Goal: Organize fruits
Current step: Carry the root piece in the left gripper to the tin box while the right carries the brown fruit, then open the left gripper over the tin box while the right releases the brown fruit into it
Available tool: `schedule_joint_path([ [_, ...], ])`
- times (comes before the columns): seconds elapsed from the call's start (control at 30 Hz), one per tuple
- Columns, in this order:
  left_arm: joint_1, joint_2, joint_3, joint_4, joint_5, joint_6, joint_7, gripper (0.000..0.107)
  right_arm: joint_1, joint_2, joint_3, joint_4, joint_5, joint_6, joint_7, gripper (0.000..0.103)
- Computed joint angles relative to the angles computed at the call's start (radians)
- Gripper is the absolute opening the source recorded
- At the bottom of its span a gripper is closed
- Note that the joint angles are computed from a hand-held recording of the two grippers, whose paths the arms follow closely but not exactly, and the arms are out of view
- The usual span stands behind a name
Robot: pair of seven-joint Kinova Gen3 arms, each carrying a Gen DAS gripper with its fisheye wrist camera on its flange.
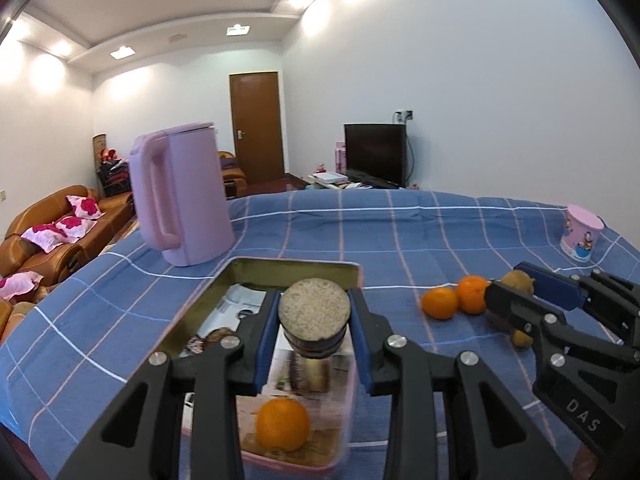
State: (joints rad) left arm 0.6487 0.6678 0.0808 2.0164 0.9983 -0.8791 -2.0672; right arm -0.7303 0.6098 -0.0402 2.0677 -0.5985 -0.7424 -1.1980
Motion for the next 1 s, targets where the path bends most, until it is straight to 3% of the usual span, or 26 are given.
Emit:
schedule_joint_path([
  [1.0,-0.098,-0.022,-0.028,0.032,0.085,0.050,-0.020,0.036,-0.071,0.060,0.036,-0.235,0.026,0.205,0.106,0.032],
])
